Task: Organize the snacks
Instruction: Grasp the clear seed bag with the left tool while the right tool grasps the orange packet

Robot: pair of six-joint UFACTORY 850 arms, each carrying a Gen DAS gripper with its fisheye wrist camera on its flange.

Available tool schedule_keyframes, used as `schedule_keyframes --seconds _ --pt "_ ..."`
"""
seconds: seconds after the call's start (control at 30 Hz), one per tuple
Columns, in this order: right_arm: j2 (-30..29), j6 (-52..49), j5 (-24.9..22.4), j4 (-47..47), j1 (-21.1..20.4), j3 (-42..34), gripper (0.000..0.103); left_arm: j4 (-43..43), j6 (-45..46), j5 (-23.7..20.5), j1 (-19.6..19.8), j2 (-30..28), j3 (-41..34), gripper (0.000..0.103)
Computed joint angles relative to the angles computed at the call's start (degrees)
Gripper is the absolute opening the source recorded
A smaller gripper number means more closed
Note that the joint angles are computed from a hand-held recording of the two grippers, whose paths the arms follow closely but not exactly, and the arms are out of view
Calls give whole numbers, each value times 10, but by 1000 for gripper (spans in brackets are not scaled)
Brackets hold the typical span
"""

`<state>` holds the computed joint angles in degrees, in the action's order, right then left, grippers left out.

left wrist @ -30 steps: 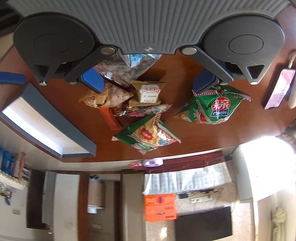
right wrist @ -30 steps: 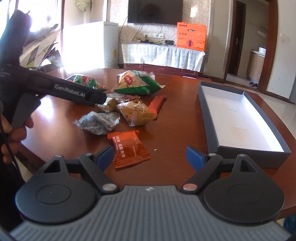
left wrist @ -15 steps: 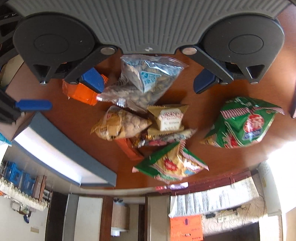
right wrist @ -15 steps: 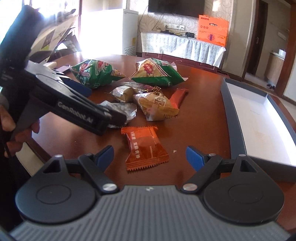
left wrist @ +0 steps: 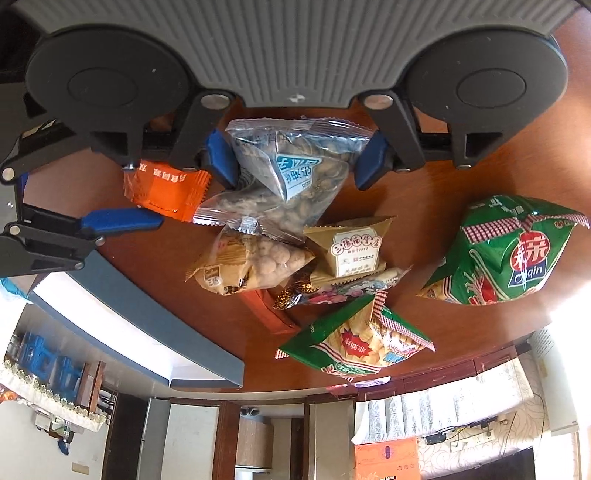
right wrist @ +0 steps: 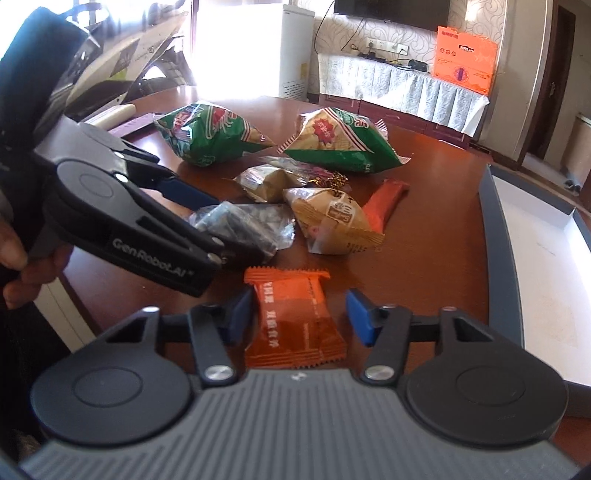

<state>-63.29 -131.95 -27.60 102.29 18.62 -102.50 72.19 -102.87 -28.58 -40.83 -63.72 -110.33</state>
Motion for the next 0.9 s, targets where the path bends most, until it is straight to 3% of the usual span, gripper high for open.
schedule_keyframes --seconds 0.03,0.07,0.6,0.9 --pt "1 1 -1 -4 0 1 45 1 -1 0 0 0 -1 72" --pt "1 6 -1 -9 0 1 44 2 -3 1 0 1 1 70" --pt "13 46 -11 5 -17 17 41 148 -161 -22 -11 38 59 65" --pt "30 -14 -50 95 -26 40 41 186 -190 -50 -17 38 58 65"
